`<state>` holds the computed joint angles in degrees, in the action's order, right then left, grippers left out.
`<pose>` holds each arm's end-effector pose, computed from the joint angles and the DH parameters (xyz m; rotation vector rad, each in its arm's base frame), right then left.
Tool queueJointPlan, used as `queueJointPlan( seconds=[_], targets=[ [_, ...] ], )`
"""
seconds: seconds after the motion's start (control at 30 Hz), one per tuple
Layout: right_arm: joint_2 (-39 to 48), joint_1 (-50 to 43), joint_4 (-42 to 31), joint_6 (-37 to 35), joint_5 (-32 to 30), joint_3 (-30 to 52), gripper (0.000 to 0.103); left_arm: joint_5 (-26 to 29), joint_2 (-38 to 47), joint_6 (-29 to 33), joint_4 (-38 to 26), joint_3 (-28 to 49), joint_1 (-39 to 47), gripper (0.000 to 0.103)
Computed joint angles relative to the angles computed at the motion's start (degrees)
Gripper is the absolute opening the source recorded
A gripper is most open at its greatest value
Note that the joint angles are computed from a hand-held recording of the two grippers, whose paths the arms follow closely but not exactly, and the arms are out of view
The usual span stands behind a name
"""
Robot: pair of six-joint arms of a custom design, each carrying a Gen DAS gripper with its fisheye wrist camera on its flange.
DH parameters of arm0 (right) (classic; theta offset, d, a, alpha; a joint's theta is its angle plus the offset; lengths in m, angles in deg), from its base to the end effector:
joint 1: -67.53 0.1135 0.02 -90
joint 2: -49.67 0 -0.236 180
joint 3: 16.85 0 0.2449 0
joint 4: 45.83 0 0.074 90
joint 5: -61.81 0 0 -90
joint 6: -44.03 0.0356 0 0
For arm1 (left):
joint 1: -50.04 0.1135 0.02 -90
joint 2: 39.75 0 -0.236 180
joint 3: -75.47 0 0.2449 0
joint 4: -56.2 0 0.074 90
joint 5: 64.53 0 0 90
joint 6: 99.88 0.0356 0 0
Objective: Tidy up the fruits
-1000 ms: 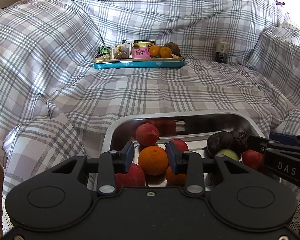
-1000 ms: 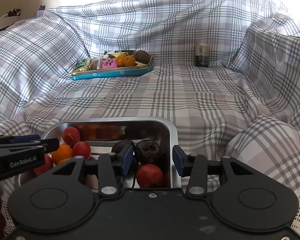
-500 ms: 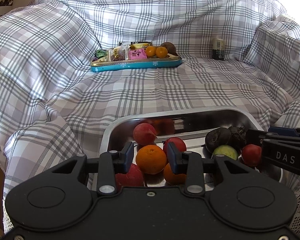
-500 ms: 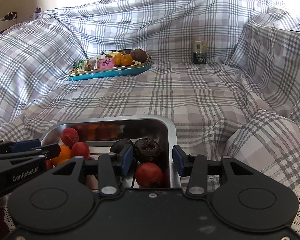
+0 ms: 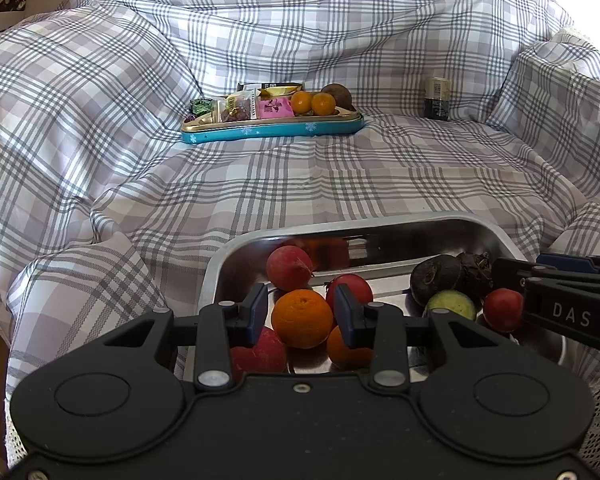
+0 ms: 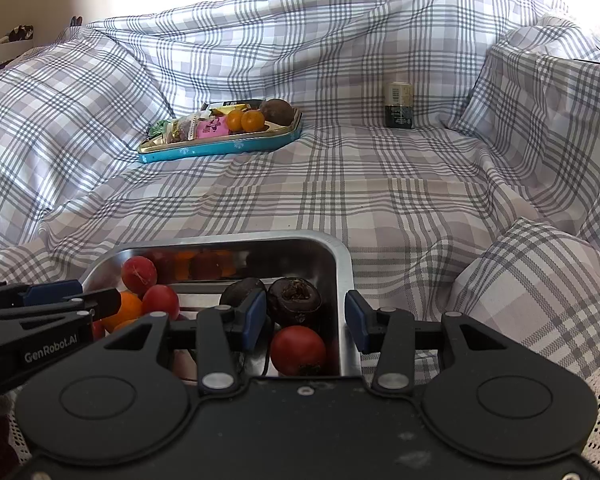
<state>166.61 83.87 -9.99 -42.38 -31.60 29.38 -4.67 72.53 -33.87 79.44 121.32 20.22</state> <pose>0.2851 0.0858 0.0301 -0.2770 2.1726 0.2620 0.2551 -0.1256 0.0357 -0.1436 2.2012 0.0969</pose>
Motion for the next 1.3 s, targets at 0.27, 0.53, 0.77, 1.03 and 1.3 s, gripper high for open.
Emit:
queueJointPlan(
  seconds=[0.27,0.53,0.77,1.03,1.3],
  targets=[
    [0.18,0.04,-0.04,0.04,0.04,0.17,0.046,0.04,0.02,0.10,0.03,0.01,0.04,0.045],
    [0.21,0.03,0.09,0.04,0.03,0.11,0.046,0.08,0.18,0.04,0.14,0.05,0.05,0.045],
    [0.25,0.03,0.11,0.03,0.01,0.13,0.046,0.03,0.18,0.01,0.11,0.07,0.01,0.045],
    [0.27,0.03,0.12,0.03,0.02,0.14,0.046,0.09,0.41,-0.51,0.02,0.19,0.13,0.045],
    [0.36,0.13,0.10,0.08,0.09,0.21,0.046,0.71,0.07,-1.43,-0.31,0.15,0.67,0.045]
  ],
)
